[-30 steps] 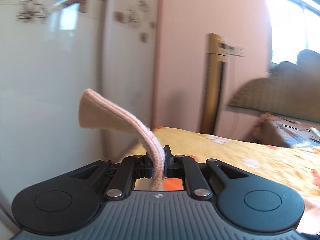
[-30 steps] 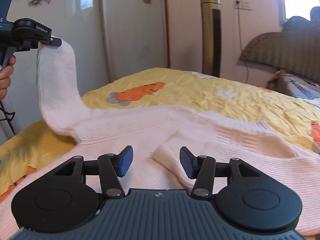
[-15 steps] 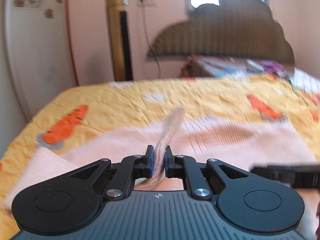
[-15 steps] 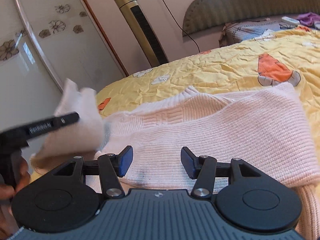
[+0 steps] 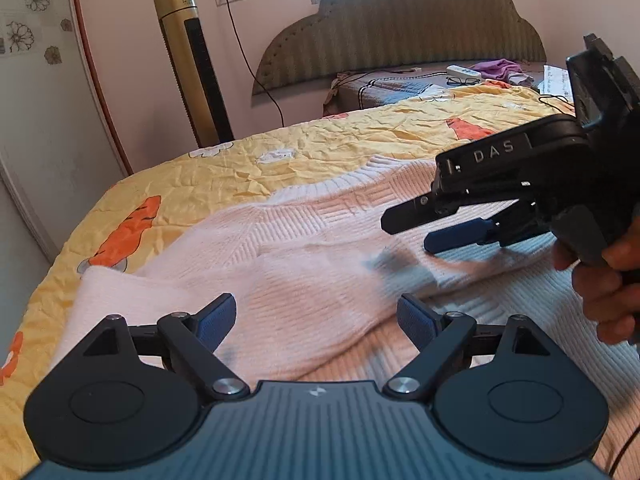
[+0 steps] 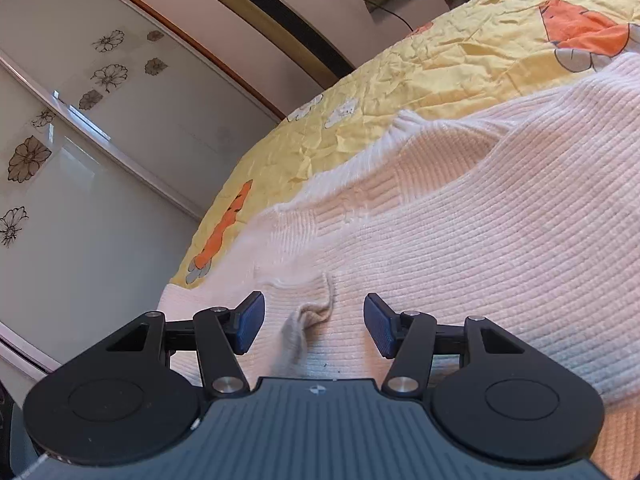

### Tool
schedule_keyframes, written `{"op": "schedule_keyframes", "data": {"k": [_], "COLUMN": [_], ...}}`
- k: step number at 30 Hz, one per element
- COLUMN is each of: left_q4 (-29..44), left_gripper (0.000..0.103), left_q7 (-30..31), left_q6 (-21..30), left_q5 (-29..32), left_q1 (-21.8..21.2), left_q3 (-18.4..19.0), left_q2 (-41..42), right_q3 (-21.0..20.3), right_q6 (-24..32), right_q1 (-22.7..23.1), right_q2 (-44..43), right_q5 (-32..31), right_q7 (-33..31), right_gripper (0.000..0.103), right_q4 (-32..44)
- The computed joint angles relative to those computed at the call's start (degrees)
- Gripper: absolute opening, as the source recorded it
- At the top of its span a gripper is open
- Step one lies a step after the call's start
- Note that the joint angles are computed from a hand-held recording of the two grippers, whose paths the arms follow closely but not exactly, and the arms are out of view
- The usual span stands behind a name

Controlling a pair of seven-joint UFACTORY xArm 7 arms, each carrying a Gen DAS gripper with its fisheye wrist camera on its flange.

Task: Fold small clothes

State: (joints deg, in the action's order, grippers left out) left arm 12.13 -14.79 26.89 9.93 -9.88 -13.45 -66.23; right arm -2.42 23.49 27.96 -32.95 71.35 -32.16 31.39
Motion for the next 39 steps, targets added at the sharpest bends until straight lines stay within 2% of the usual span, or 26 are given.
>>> {"op": "schedule_keyframes", "data": {"k": [4,7,10,11,12,14,16,18,21,23,25,27,29,31,39], "left_q4": [-1.9,-3.0,-2.1,-1.6,-1.4,-1.3,-1.4,-1.7,-1.7,-1.5,-1.4,-1.3,-1.2,-0.9,-0.5], "left_gripper": [0.088,0.088,0.088,0.088,0.088,0.088,0.088,0.088,0.088,0.088,0.088,0.088,0.088,0.088,0.088], "left_q7": [-1.6,-2.5,-3.6,-3.9,-4.0,-4.1,-4.5,-5.2,-6.0,-6.1,-6.2,-6.2,-6.2,-6.4,-7.7], "left_q6": [7.0,8.2,9.0,9.3,9.5,9.6,9.4,9.2,10.4,11.4,11.9,12.0,12.3,13.0,14.6], "left_q5": [-2.3,-3.2,-2.3,-1.9,-1.5,-0.6,0.5,1.9,3.2,2.8,1.9,1.2,0.6,0.3,0.3], "left_q1": [-0.9,-0.7,1.3,2.0,2.5,3.8,5.5,7.5,9.9,10.6,11.0,11.5,12.0,12.3,12.2], "left_q3": [2.2,2.6,0.9,0.6,0.6,0.9,0.7,-0.2,-0.2,1.7,3.7,5.0,5.5,5.4,4.2], "left_q2": [-7.7,-10.9,-9.8,-9.5,-9.5,-10.1,-11.0,-11.8,-11.6,-11.0,-10.3,-9.7,-9.1,-8.6,-8.3], "right_q3": [-0.4,1.4,3.6,4.5,5.4,6.6,8.1,10.3,15.4,17.2,16.3,14.1,13.8,12.3,11.7], "right_q6": [3.0,2.7,0.5,-0.1,-1.3,-5.3,-9.9,-15.0,-17.8,-18.2,-16.5,-15.4,-15.0,-14.8,-18.2], "right_q1": [0.9,0.7,0.6,0.2,0.0,0.5,0.4,-1.1,-9.1,-13.8,-16.5,-16.8,-17.4,-15.8,-13.7], "right_q2": [1.3,2.6,4.4,5.4,5.9,5.8,4.8,3.5,0.4,-1.8,-3.5,-4.4,-4.7,-3.8,-0.5], "right_q5": [2.6,4.6,7.0,6.7,6.5,7.9,6.2,0.2,-12.1,-17.3,-20.4,-21.9,-24.0,-25.4,-33.1], "right_q7": [-1.5,-2.8,-2.7,-1.1,0.1,-2.2,-3.0,-0.2,8.4,11.9,14.0,15.0,16.7,16.6,19.5], "right_gripper": [0.062,0.058,0.028,0.011,0.011,0.01,0.01,0.01,0.01,0.01,0.01,0.01,0.01,0.01,0.01], "right_q4": [1.0,1.4,2.7,3.2,3.6,4.0,4.2,3.7,1.4,-0.4,-1.7,-3.2,-4.7,-5.2,-5.1]}}
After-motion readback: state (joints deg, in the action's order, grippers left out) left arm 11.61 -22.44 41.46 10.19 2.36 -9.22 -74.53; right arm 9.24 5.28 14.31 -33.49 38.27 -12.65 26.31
